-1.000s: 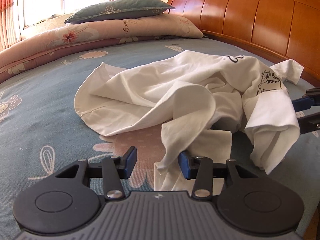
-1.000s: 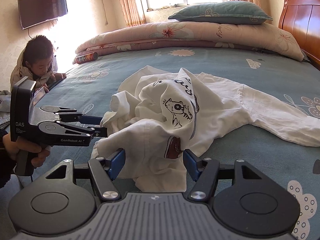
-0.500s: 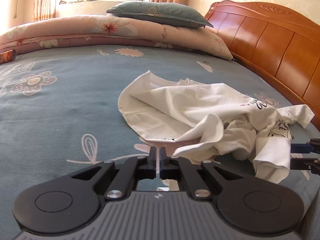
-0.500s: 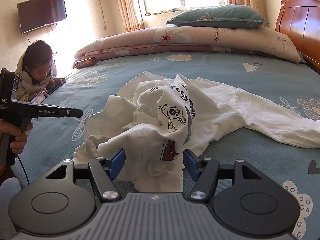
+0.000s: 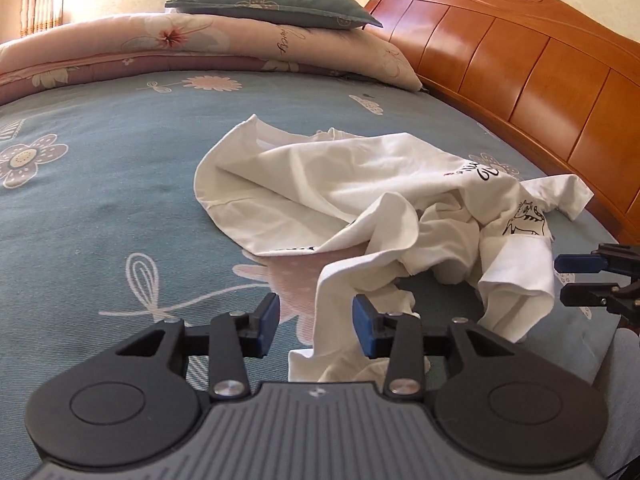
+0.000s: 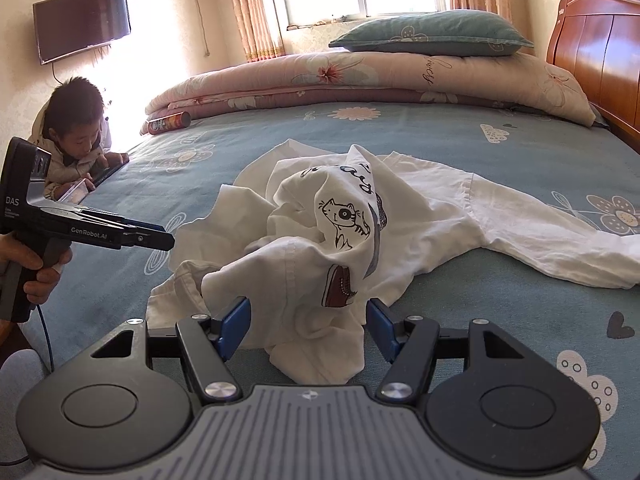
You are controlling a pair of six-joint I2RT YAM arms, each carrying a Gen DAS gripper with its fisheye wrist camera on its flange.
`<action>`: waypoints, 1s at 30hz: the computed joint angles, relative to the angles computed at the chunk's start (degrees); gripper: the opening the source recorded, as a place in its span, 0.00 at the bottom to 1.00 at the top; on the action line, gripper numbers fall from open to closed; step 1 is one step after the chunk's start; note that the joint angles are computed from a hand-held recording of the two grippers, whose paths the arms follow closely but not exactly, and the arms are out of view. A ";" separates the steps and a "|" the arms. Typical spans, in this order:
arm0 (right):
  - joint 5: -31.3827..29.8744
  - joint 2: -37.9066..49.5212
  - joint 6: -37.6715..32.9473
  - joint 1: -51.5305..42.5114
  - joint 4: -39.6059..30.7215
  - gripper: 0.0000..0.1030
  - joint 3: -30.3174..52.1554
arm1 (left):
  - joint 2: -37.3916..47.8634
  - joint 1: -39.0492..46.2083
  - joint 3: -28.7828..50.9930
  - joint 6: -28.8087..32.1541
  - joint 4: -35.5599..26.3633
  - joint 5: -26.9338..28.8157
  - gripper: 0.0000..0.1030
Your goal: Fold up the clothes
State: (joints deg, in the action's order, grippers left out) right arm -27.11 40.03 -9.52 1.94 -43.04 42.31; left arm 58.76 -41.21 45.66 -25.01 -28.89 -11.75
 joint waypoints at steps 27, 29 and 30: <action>1.23 2.23 0.95 0.24 1.95 0.66 -1.46 | -7.06 14.43 -0.13 1.36 -5.78 14.08 0.46; 1.93 1.95 1.28 1.11 1.74 0.66 -1.30 | -4.38 12.45 0.02 1.78 -4.72 14.40 0.46; 2.07 1.75 1.15 1.31 1.56 0.66 -1.17 | -2.67 12.31 0.31 1.88 -4.19 15.10 0.46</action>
State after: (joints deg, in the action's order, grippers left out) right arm -25.04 41.78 -8.38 3.25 -41.48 41.15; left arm 56.09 -28.90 45.97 -23.14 -33.09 3.35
